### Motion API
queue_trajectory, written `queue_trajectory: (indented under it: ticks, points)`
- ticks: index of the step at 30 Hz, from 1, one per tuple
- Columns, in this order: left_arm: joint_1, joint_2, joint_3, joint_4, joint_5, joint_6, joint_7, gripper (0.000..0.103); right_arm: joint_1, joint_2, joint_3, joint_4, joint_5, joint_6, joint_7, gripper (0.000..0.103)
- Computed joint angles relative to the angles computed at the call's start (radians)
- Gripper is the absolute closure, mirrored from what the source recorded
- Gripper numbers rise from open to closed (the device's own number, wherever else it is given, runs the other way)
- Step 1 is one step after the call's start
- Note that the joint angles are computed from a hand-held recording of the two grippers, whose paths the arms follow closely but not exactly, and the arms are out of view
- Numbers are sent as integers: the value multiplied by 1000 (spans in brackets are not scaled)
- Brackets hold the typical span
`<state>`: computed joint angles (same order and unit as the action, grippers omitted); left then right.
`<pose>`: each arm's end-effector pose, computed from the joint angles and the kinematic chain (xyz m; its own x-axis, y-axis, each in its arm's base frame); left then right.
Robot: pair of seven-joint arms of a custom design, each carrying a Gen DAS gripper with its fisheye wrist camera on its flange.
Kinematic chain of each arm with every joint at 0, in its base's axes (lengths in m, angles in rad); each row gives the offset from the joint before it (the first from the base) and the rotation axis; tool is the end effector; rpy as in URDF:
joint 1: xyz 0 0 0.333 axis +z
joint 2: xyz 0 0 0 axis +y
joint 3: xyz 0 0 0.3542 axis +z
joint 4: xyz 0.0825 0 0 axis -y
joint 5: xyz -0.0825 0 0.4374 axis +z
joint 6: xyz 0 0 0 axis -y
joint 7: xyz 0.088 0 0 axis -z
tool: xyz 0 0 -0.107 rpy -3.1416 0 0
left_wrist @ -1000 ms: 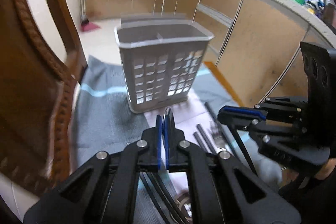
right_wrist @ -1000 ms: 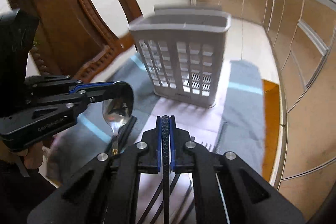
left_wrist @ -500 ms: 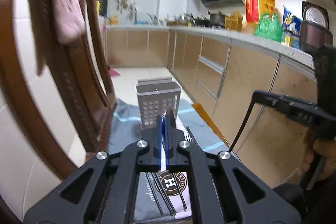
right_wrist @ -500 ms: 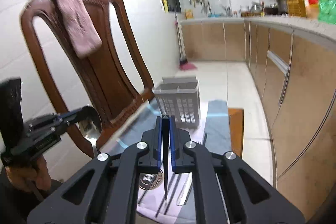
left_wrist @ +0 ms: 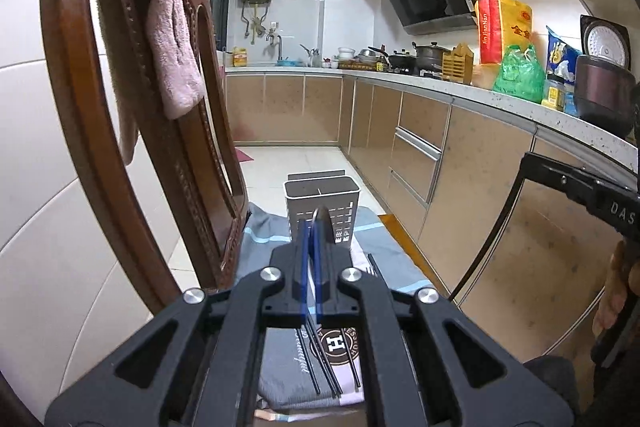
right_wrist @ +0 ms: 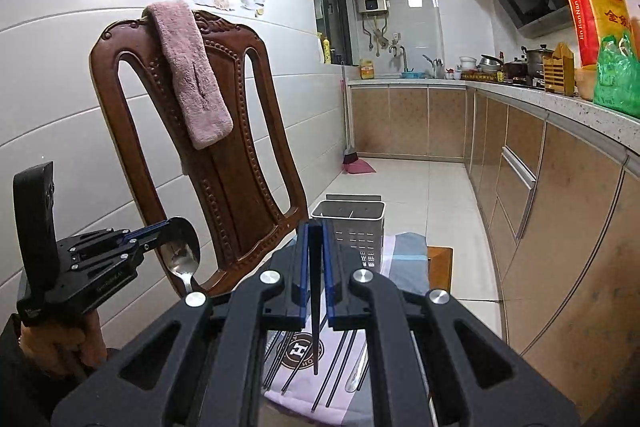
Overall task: Organize utensils
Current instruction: 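Lift and carry the right tool's chopstick over the white basket while the left tool holds its chopstick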
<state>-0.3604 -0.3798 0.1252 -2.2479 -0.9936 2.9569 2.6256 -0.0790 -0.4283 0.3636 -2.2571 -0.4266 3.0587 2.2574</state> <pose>0.5169 -0.0563 0.6383 -0.4013 -0.9150 0.0421 -0.3628 0.1165 -0.9246 0.4718 0.2097 0.6767 0.1310 -0.9877 -0.0852 -0.3505 0.0342 -0.9359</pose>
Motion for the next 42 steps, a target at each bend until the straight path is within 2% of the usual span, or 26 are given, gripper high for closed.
queue_trajectory:
  ticks: [17, 31, 35, 37, 38, 40, 42]
  points:
    - [-9, -12, 9, -2, 16, 0, -19, 100, 32, -42, -14, -31, 4, -38, -4, 96]
    - [21, 17, -8, 18, 7, -22, -11, 100, 48, -19, -29, -22, 14, -46, -8, 96]
    - [25, 26, -11, 27, -10, -18, 5, 100, 51, 28, -46, 51, 0, -34, -41, 96]
    - [25, 37, -8, 39, -26, -17, 17, 100, 15, 65, -28, 115, -37, -29, -40, 96]
    - [28, 40, -9, 42, -33, -17, 21, 100, -31, 101, 3, 176, -79, -30, -20, 96]
    - [33, 50, -11, 51, -49, -19, 34, 100, -52, 165, 11, 265, -133, -29, 5, 96]
    - [45, 55, -20, 54, -56, -22, 38, 100, -100, 256, 44, 387, -244, -27, 80, 96]
